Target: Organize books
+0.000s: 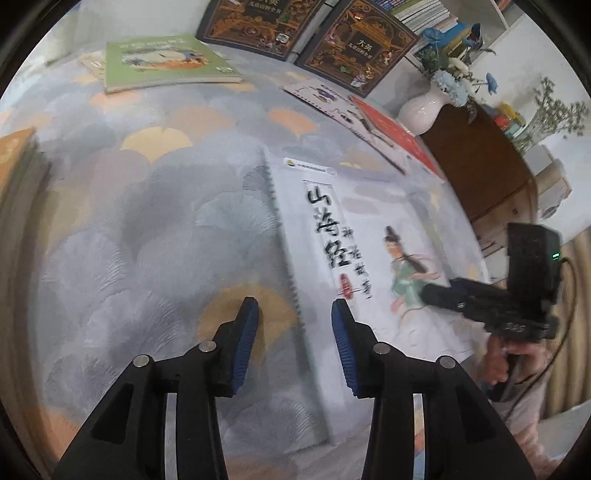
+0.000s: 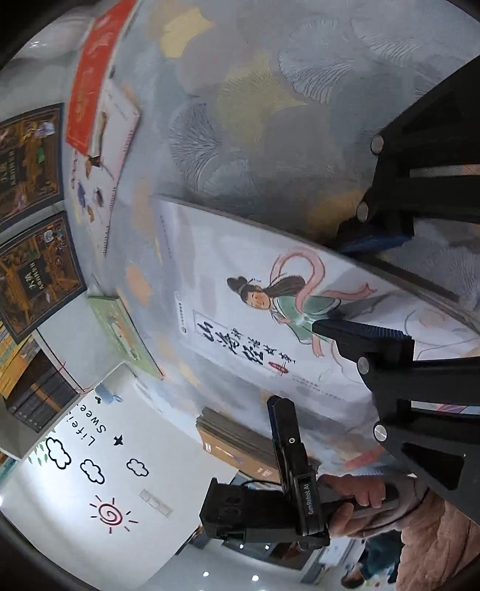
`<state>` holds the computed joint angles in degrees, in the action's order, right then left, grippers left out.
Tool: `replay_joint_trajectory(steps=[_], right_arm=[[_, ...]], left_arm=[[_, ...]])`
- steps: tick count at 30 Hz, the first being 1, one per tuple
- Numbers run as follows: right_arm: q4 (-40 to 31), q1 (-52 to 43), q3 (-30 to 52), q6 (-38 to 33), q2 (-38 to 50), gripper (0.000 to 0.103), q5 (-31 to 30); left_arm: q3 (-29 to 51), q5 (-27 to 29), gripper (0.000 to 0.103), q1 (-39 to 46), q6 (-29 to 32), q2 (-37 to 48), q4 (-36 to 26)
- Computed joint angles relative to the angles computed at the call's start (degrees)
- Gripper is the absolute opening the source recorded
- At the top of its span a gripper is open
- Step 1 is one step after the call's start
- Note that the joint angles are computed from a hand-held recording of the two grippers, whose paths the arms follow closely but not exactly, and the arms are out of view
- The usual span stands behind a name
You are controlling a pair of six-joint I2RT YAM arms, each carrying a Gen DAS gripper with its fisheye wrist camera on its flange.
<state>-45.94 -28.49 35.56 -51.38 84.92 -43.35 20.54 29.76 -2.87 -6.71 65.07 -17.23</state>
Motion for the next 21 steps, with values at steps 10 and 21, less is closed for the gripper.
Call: replay_joint_trajectory(steps=[10,21], right_arm=[[-0.24,4.34,4.25,0.67,9.63,0.016,-6.21],[-6.73,6.32,1.17,-0.32,-2.89,0.014,-6.61]], left_arm=[[3.12,-2.96,0.037,-4.13,-4.86,1.58,-0.69],[4.88,-12.53,0.037,-10.04,-5.25,-19.35,-12.81]])
